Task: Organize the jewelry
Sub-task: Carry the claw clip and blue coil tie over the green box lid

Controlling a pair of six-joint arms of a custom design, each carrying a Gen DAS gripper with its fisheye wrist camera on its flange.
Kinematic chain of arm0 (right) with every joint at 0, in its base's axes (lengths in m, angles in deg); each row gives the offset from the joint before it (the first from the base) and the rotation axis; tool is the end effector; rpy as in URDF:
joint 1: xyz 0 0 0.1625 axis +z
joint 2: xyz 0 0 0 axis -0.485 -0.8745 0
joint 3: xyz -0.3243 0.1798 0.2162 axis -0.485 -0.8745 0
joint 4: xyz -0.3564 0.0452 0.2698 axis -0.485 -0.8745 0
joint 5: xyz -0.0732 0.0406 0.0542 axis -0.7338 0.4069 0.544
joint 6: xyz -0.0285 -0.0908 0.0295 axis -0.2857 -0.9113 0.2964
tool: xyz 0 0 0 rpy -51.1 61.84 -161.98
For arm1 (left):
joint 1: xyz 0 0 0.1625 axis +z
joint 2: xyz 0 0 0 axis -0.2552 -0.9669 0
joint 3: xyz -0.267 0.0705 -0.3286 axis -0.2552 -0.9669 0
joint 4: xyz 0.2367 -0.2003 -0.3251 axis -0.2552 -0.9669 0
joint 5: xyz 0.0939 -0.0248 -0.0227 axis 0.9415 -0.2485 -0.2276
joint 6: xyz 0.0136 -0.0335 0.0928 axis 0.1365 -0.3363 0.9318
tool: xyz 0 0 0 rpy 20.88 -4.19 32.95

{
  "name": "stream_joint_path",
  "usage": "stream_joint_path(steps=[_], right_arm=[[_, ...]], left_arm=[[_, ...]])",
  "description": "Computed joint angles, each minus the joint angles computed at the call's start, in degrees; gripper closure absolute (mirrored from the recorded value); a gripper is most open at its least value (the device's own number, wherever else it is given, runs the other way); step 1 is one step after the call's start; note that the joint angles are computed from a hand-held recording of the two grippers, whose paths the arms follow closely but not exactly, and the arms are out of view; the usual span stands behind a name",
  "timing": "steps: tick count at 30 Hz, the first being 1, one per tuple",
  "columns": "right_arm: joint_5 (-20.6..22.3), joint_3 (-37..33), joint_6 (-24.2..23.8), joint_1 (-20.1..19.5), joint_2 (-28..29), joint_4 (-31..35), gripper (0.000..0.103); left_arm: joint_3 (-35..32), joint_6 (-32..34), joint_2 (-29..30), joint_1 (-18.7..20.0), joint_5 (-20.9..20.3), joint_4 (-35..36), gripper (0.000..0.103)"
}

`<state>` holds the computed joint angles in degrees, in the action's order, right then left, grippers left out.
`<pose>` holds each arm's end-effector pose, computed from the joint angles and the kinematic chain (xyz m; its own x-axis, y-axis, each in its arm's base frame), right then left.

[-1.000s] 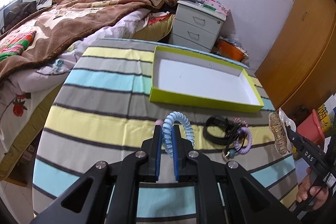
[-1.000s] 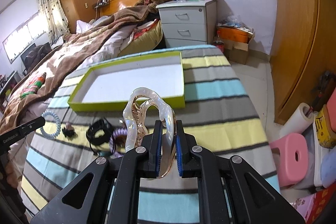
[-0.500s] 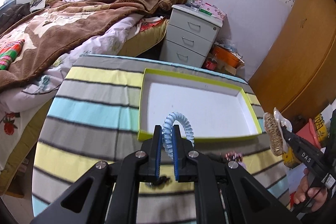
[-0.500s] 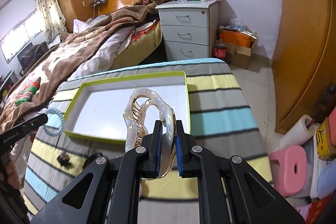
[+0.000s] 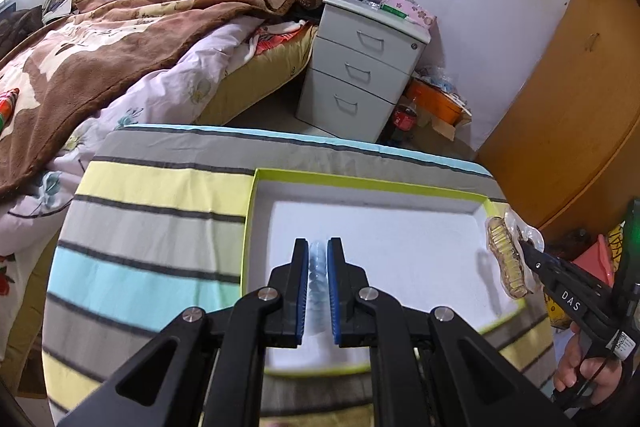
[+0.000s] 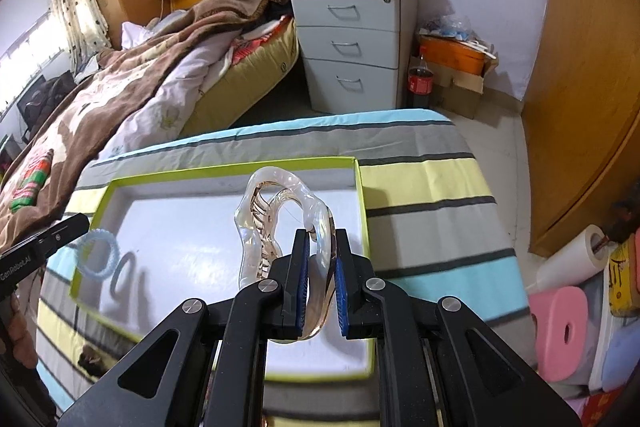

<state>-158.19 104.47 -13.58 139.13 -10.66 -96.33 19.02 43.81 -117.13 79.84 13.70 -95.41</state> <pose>0.2941 -0.6290 0.0958 -0.7740 0.1497 0.6152 -0.3002 0.7687 -0.5648 -0.1097 -0.6719 0.2950 -0.8464 0.2161 -0.4867 0.4412 0.7963 -0.4138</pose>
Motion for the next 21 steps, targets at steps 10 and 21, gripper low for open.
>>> stream_joint_path(steps=[10, 21], right_arm=[[0.19, -3.46, -1.06, -1.23, 2.13, 2.15, 0.091], [-1.19, -5.8, -0.91, -2.06, 3.49, 4.36, 0.091]], left_arm=[[-3.89, -0.24, 3.7, 1.6, 0.82, 1.44, 0.093], [-5.11, -0.64, 5.2, 2.24, 1.39, 3.1, 0.093]])
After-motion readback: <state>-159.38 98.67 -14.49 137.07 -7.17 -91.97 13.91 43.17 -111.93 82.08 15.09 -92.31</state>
